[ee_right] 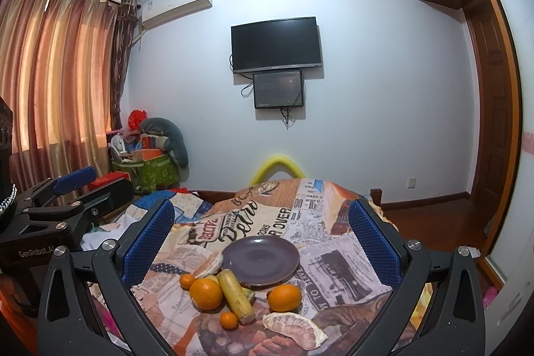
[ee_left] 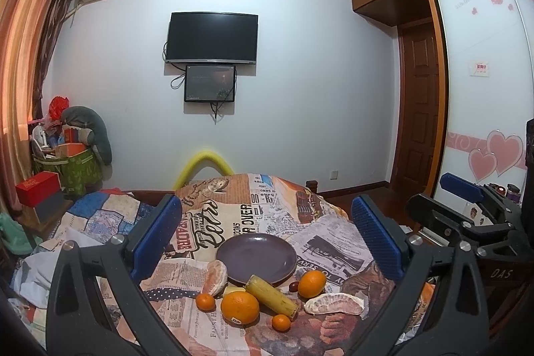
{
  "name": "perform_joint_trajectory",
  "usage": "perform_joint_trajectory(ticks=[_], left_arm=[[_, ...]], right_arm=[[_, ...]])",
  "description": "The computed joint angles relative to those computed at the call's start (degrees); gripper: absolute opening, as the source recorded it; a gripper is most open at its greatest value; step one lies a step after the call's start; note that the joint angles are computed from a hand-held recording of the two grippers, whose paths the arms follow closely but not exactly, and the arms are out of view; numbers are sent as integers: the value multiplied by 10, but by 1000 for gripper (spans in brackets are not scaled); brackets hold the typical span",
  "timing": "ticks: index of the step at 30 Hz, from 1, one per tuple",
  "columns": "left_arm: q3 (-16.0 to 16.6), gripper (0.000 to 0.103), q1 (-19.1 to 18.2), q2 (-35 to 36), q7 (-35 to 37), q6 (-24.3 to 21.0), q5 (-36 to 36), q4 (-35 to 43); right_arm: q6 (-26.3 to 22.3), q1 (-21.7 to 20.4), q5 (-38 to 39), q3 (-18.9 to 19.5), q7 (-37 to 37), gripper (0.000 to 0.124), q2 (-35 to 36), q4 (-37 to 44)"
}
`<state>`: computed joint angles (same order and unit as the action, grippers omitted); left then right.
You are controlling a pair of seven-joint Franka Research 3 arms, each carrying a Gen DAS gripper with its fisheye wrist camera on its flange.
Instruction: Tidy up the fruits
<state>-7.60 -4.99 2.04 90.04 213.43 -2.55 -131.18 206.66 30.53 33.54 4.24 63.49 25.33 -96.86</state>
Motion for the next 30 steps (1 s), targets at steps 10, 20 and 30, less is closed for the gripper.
perform_joint_trajectory(ticks=[10,20,30], left_arm=[[0,103,0,0,-2,2,0,0],[1,103,1,1,-9,0,6,2],[2,103,2,3,-18,-1,13,4]], right_arm=[[1,0,-1,1,2,103,-1,-1],[0,-2,-6,1,7,103,-1,-1],[1,-2,-7,1,8,103,-1,-2]])
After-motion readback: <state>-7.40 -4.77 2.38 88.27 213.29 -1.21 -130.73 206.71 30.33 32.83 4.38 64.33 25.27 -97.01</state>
